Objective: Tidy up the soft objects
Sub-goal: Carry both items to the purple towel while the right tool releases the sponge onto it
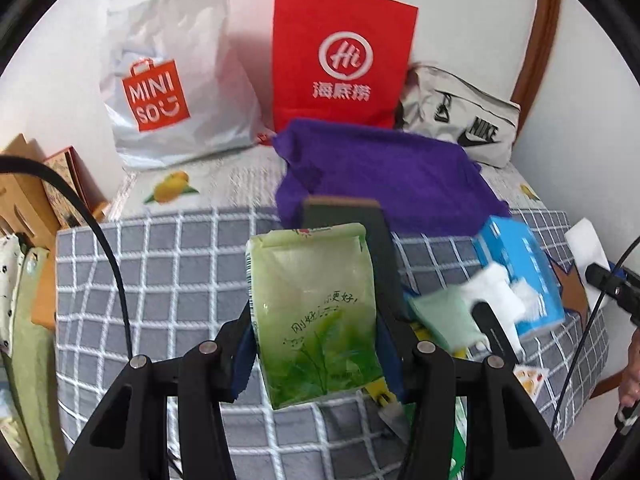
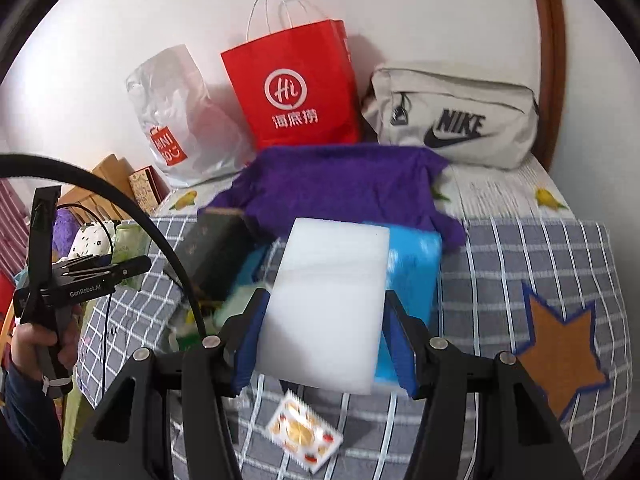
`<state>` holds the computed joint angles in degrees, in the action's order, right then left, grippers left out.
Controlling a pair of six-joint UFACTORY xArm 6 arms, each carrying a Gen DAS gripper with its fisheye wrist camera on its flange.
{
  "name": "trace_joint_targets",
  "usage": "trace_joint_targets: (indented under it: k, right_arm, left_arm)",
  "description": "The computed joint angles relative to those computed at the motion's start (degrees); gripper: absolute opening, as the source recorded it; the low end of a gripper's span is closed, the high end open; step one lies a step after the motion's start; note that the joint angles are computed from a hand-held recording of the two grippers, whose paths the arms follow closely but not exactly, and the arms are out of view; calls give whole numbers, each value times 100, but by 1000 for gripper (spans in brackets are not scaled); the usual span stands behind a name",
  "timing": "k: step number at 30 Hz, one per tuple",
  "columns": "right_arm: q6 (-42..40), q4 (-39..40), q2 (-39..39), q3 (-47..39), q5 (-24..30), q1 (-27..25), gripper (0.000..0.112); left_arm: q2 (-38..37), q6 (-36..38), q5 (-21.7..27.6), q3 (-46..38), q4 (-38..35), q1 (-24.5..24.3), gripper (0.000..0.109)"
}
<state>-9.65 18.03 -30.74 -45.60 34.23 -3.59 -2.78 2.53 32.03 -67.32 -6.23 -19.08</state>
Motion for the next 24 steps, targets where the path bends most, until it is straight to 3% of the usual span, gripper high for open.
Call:
trace_joint_targets:
  k: [12, 17, 24]
  right_arm:
    - [-451, 317, 2270, -2229, 77, -221, 56]
    - [-151, -190, 3202, -3141, 205, -286, 56]
    - [291, -633, 4737, -4755, 770, -411, 56]
  left_arm:
    - [1576, 583, 595, -2220, -358, 268, 50]
    - [2442, 674, 943, -3346, -510, 305, 50]
    - [3442, 682, 1417, -4679, -594, 340, 50]
